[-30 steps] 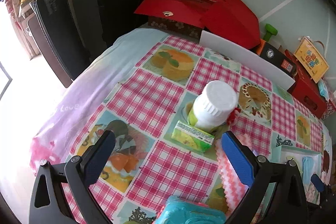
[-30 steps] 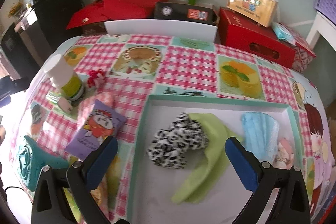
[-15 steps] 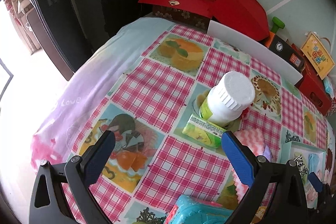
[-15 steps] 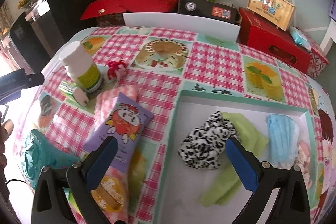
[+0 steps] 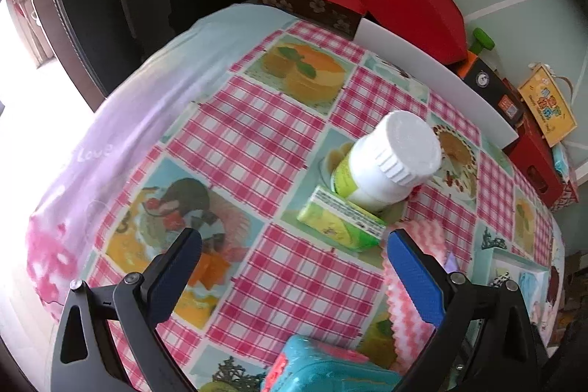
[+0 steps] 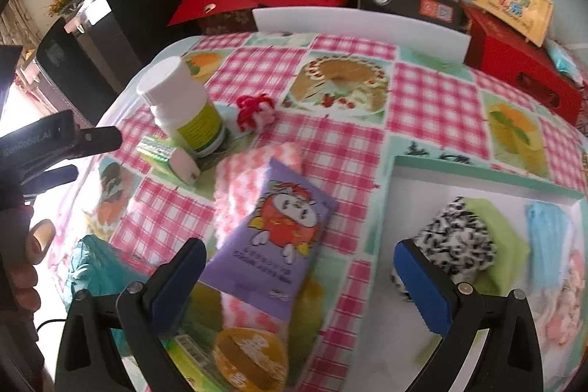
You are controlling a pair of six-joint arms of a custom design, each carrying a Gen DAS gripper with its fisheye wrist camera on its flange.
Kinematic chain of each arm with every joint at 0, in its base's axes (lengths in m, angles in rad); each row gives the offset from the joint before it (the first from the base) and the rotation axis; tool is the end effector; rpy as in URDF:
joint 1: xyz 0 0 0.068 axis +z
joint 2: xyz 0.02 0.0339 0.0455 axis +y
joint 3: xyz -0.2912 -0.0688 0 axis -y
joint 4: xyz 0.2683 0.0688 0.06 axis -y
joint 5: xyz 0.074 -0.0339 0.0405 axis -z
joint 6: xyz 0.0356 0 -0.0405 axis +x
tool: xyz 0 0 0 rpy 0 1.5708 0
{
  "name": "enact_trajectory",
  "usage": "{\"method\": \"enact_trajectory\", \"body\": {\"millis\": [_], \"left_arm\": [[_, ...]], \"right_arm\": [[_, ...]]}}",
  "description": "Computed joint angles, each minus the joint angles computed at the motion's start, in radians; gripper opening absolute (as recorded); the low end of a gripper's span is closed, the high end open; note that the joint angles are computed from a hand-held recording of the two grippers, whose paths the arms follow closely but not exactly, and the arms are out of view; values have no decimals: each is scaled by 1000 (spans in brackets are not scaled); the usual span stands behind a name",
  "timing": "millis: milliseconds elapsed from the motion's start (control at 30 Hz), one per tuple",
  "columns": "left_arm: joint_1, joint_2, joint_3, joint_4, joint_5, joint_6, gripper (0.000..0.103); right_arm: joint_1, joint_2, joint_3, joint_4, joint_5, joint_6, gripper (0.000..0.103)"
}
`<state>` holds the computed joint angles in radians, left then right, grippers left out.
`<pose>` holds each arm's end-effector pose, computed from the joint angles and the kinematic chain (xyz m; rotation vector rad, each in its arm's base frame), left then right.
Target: Organize soft objects
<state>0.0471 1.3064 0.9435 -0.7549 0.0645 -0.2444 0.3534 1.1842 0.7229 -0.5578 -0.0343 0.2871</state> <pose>0.2638 0.0101 0.2570 -0.3713 2.6677 -0.1476 0.2197 0.0823 0.2242 -0.0994 2.6131 0.2756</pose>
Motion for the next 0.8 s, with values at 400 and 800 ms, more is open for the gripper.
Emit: {"method": "enact_trajectory", "body": {"millis": [400,800], "left_arm": [[-91,76,21,-8,74,0,101],[-156,85,5,10,67,-20,101]], "right_arm": [[-92,79,4,36,-156,31,81],[-114,118,-1,55,-213,36,68]]}}
